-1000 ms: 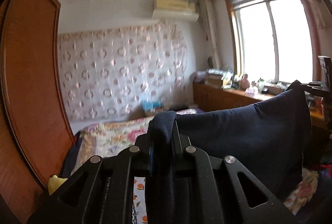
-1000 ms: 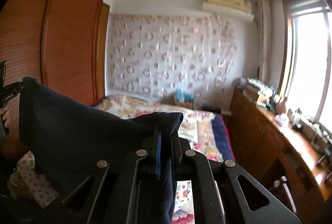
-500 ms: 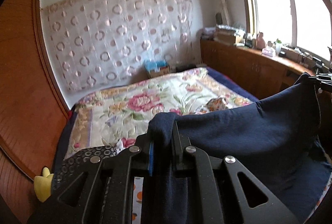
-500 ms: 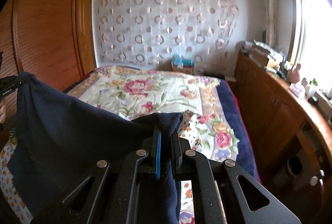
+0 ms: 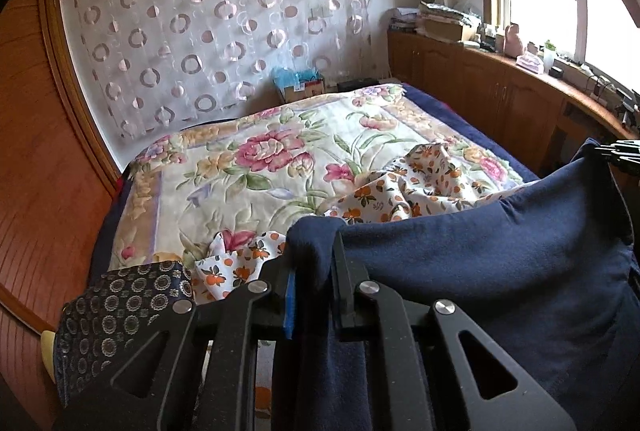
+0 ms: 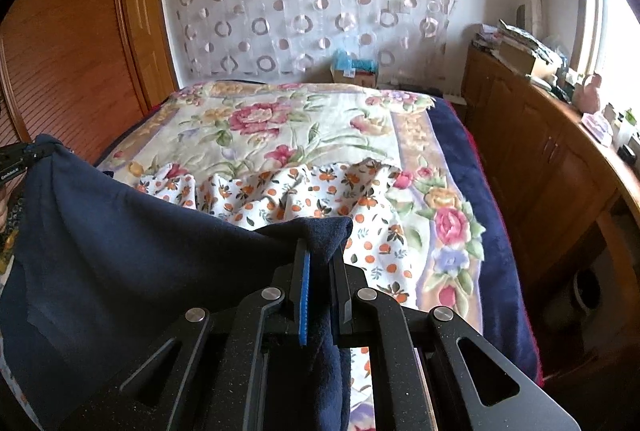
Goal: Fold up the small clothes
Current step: 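Lay the navy shirt flat on the bed and open both tools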
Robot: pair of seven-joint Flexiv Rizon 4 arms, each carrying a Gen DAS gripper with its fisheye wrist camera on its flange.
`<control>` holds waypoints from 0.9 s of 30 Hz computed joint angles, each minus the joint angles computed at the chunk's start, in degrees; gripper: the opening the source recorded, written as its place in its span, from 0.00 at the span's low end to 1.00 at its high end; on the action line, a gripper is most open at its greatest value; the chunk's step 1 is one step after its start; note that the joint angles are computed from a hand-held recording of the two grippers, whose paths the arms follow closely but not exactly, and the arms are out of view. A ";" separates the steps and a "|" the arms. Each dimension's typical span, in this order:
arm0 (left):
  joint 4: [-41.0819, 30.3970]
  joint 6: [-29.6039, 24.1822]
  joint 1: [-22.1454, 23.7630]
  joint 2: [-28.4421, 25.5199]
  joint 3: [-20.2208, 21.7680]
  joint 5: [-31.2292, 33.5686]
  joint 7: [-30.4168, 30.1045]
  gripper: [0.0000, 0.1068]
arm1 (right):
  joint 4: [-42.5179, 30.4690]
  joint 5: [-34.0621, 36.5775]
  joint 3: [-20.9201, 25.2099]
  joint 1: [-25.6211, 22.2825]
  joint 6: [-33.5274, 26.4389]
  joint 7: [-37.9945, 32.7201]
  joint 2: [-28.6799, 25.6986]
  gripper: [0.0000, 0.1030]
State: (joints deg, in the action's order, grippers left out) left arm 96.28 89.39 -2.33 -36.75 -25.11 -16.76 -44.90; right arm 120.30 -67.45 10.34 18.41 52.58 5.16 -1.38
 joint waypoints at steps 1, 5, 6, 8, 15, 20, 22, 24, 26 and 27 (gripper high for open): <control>-0.66 -0.68 -1.07 -0.07 1.37 0.22 -0.37 0.16 | -0.31 1.08 0.24 0.24 -0.77 -0.91 -0.01 0.07; 1.08 -0.35 0.78 0.68 -0.79 -0.25 0.86 0.34 | -1.40 4.97 1.43 1.90 -5.69 -3.10 0.10 0.16; 2.33 0.75 2.51 0.94 -2.98 -0.60 1.46 0.44 | -1.56 5.69 1.69 2.26 -6.50 -3.28 0.47 0.18; 5.58 1.39 7.03 2.01 -8.29 -1.05 2.49 0.52 | -1.17 6.01 2.29 2.75 -7.45 -2.56 1.77 0.36; 16.42 3.04 18.63 4.32 -20.42 -0.31 3.84 0.74 | 2.80 7.54 7.09 5.45 -11.38 3.99 7.19 0.50; 22.57 3.44 23.96 5.03 -24.69 3.43 1.14 0.73 | 6.11 11.14 10.35 8.17 -12.91 8.73 9.51 0.50; 24.50 3.10 25.44 5.29 -25.68 4.94 0.07 0.74 | 6.51 14.36 11.77 9.79 -15.10 9.05 10.06 0.50; 25.56 2.53 25.50 5.88 -25.18 6.01 -0.99 0.74 | 6.88 17.48 12.81 11.17 -16.40 9.79 11.03 0.50; 26.56 2.09 26.02 6.15 -25.50 6.67 -1.46 0.74 | 7.04 20.24 13.42 12.15 -17.53 10.10 12.00 0.50; 27.14 1.91 26.65 6.19 -26.12 6.89 -1.59 0.74 | 7.27 21.23 13.75 12.53 -17.74 10.48 12.47 0.50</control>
State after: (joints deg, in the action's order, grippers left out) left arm 123.43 91.30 24.32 -30.57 -51.24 -9.88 -46.49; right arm 127.57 -46.22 24.10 30.94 34.85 15.65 11.10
